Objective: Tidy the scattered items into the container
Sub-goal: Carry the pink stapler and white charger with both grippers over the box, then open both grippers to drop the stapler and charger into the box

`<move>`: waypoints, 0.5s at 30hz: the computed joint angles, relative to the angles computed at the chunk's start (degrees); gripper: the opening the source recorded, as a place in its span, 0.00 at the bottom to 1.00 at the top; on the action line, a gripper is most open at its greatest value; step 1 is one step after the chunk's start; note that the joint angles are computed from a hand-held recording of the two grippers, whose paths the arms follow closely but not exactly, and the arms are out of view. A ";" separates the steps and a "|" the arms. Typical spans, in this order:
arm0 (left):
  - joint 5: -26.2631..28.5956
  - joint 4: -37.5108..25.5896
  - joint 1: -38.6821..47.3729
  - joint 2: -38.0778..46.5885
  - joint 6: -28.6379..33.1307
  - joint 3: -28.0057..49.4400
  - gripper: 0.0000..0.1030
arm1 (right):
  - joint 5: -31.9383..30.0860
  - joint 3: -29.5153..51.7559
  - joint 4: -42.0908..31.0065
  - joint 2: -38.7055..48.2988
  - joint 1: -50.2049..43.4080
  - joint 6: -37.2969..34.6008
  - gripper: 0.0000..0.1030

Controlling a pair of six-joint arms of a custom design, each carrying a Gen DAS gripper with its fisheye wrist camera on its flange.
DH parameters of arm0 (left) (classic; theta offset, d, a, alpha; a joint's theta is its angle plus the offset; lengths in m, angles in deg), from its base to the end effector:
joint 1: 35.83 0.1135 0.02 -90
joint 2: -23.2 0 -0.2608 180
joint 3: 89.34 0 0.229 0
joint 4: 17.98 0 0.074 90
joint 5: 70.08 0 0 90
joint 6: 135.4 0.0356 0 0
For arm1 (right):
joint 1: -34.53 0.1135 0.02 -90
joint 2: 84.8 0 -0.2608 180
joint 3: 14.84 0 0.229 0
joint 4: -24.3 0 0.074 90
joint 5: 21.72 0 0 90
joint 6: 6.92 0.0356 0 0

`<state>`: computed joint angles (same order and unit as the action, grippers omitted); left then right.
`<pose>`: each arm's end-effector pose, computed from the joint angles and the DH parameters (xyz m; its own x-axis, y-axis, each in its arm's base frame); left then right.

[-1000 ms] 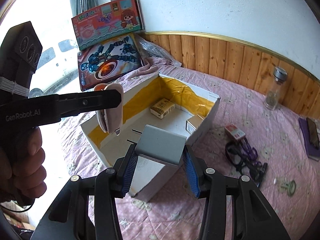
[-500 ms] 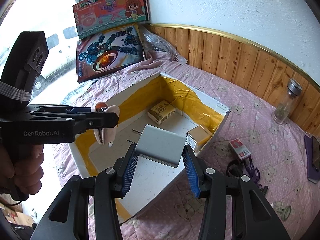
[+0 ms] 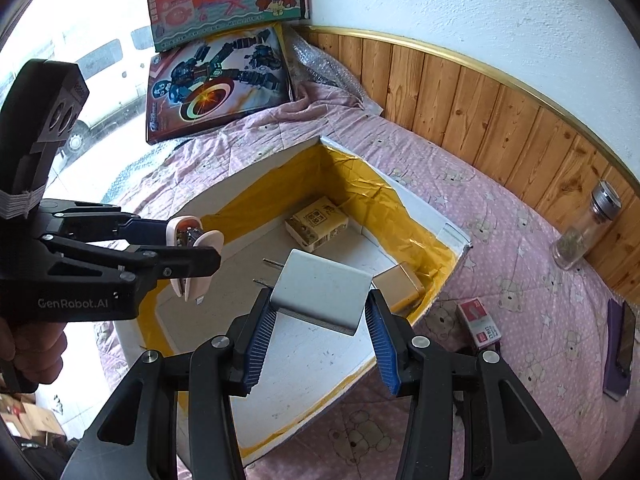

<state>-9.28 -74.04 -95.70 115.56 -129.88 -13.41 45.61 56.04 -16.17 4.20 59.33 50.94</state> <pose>0.1566 -0.2352 0.2091 -0.7242 -0.4832 -0.4920 -0.4109 0.8754 -0.2547 0.2564 0.1336 0.2118 -0.3531 -0.7039 -0.6163 -0.8943 0.4475 0.0013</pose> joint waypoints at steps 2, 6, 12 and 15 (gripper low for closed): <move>1.46 1.22 0.92 -0.48 0.50 -0.95 0.43 | 0.96 2.01 -1.06 1.90 0.89 -0.20 0.46; 5.30 4.08 3.53 -1.36 0.77 -3.28 0.43 | 3.45 6.20 -2.97 5.84 2.93 -0.95 0.46; 10.35 6.12 7.76 0.54 2.13 -3.84 0.43 | 8.95 15.03 -6.14 14.53 5.82 -2.39 0.46; 11.89 6.10 9.52 2.60 3.26 -2.48 0.43 | 11.90 19.60 -8.08 19.08 7.15 -3.48 0.46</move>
<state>2.62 -67.94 -86.18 118.16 -126.62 -15.89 57.51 75.64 -24.25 23.29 66.47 47.46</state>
